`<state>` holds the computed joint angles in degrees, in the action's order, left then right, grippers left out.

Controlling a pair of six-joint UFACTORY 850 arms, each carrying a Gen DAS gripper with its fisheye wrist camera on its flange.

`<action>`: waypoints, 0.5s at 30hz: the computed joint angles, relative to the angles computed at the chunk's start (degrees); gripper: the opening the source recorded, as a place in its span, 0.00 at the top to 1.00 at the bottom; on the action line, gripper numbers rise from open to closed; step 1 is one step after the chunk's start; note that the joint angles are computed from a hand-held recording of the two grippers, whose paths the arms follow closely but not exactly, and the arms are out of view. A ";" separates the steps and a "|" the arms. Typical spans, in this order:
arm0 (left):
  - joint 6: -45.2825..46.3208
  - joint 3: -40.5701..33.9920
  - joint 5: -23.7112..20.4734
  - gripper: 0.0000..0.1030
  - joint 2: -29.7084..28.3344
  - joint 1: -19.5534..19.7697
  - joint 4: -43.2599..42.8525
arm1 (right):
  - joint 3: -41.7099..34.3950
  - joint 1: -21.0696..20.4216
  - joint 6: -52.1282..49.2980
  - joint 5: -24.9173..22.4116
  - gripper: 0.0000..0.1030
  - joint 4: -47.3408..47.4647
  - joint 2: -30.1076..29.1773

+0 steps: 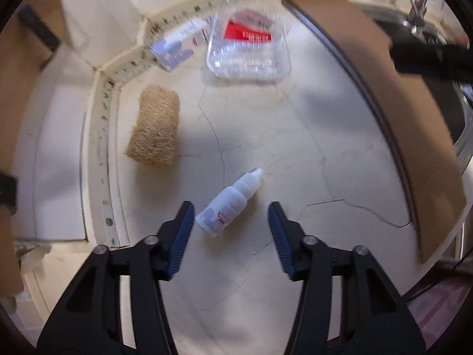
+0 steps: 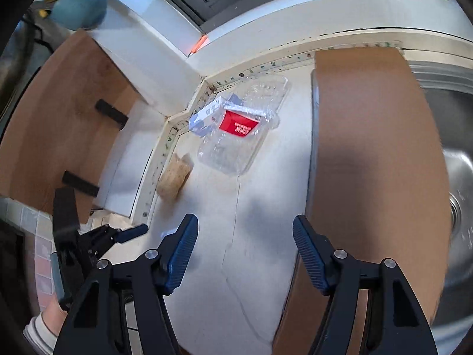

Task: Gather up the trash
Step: 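Grasp the white dropper bottle with the left gripper while the right grasps the clear clamshell box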

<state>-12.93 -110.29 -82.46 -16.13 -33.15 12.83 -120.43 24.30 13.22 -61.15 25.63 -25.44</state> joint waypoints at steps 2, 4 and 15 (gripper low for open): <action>1.18 -0.36 -0.92 0.60 -1.09 0.43 -0.28 | -3.31 -0.19 -0.80 -1.26 0.34 0.96 -2.88; 1.97 -0.57 -1.26 0.60 -1.82 0.94 -0.64 | -7.73 -0.40 -1.28 -2.86 0.34 1.52 -6.45; -3.14 0.44 -1.03 0.74 -2.10 3.31 -4.08 | -23.73 -0.07 1.31 -7.97 0.39 2.56 -19.19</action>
